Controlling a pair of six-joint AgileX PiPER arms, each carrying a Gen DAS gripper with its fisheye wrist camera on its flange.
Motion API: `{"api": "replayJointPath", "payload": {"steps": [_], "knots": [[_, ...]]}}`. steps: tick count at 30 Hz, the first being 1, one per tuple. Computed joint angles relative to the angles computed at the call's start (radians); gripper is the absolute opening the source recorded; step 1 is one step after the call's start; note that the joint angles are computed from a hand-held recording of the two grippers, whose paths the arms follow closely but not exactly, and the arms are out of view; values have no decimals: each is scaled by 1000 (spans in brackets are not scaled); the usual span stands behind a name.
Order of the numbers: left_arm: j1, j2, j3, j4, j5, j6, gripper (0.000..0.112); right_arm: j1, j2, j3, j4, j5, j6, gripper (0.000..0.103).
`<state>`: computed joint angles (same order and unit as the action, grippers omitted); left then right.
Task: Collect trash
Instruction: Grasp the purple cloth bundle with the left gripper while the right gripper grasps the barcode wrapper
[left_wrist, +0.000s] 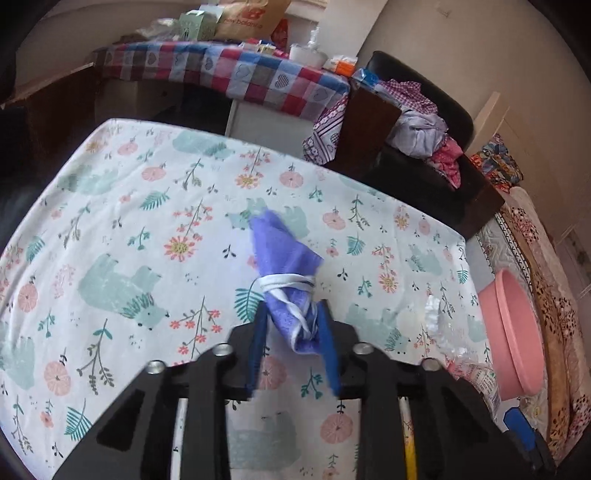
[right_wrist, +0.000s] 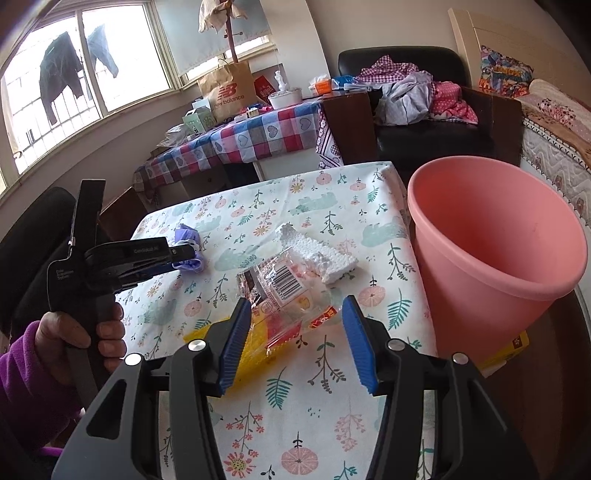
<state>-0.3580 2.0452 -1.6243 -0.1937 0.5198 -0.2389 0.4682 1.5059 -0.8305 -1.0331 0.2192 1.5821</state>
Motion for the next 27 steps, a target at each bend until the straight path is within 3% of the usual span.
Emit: {"api": "replayJointPath", "payload": {"steps": [6, 11, 16, 20, 23, 27], "knots": [[3, -80, 88, -55, -36, 111, 21, 8, 3, -9, 10, -5, -32, 52], [-1, -204, 236, -83, -102, 229, 21, 31, 11, -76, 115, 59, -197, 52], [25, -310, 346, -252, -119, 416, 21, 28, 37, -144, 314, 87, -441, 59], [40, -364, 404, -321, -131, 489, 21, 72, 19, -132, 246, 49, -430, 59], [46, -379, 424, -343, -132, 510, 21, 133, 67, -200, 153, 179, -398, 59], [62, -401, 445, -397, -126, 560, 21, 97, 145, -269, 298, 248, -571, 59]]}}
